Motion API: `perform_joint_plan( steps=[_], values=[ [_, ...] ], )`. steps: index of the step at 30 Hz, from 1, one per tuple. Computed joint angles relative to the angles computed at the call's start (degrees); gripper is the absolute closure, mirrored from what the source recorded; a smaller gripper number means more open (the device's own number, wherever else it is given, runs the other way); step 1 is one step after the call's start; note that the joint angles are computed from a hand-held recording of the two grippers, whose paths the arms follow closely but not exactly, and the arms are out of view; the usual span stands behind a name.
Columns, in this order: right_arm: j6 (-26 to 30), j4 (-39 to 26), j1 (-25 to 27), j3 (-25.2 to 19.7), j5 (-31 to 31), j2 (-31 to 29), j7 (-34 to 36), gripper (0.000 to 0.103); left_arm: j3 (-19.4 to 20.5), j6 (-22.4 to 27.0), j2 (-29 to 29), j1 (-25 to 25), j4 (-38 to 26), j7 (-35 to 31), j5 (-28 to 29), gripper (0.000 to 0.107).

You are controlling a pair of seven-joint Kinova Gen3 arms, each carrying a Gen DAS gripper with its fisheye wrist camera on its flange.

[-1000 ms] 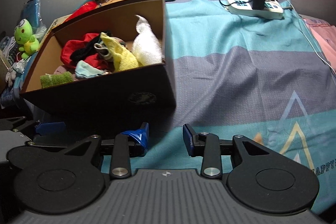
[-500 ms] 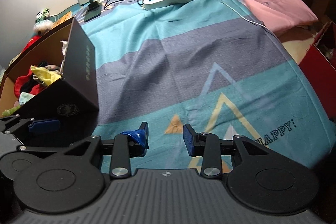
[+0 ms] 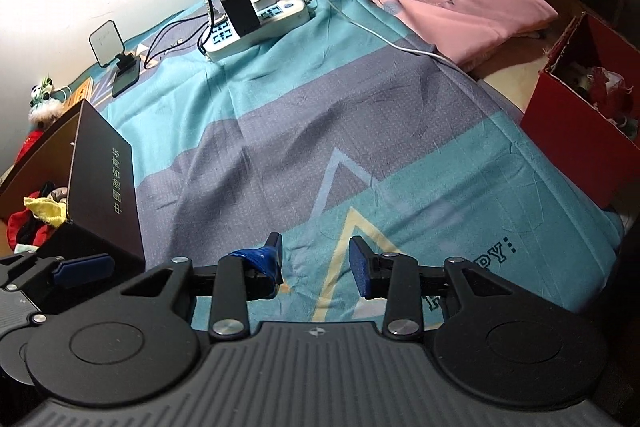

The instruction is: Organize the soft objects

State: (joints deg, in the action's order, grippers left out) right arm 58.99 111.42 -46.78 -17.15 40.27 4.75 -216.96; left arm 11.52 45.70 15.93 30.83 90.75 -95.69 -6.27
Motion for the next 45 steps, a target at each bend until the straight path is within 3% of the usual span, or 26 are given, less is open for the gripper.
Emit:
perform_joint_plan(
  steps=[7,13,26,34,40,45],
  values=[
    [-2.8,-3.3,0.8,1.0,4.4,1.4,5.0,0.083,-2.0,-0.5,-2.3,-3.2,-0.5,3.2,0.6,0.038],
    [-5.2,-9.1,0.3,2.7,6.4,4.6,12.1,0.083,-4.0,-1.6,-4.8,-6.1,0.9,8.3,-2.4,0.038],
    [-8.2,-23.6,-4.8,8.3,7.9,12.7,24.7,0.083,-6.2,-3.7,-8.2,-15.7,3.6,9.5,-2.9,0.038],
    [-7.8,-33.2,-6.8,11.9,7.8,16.3,33.6,0.083,-7.9,-6.0,-7.3,-17.6,-0.4,11.1,-8.8,0.038],
    [-5.5,-40.1,-8.7,15.5,12.2,17.9,38.0,0.082,-9.8,-9.8,-6.3,-17.5,-4.1,15.7,-14.8,0.038],
    [-6.4,-41.3,-8.2,16.0,11.2,19.0,39.0,0.082,-9.3,-11.5,-5.2,-19.3,-5.1,15.5,-11.3,0.037]
  ],
)
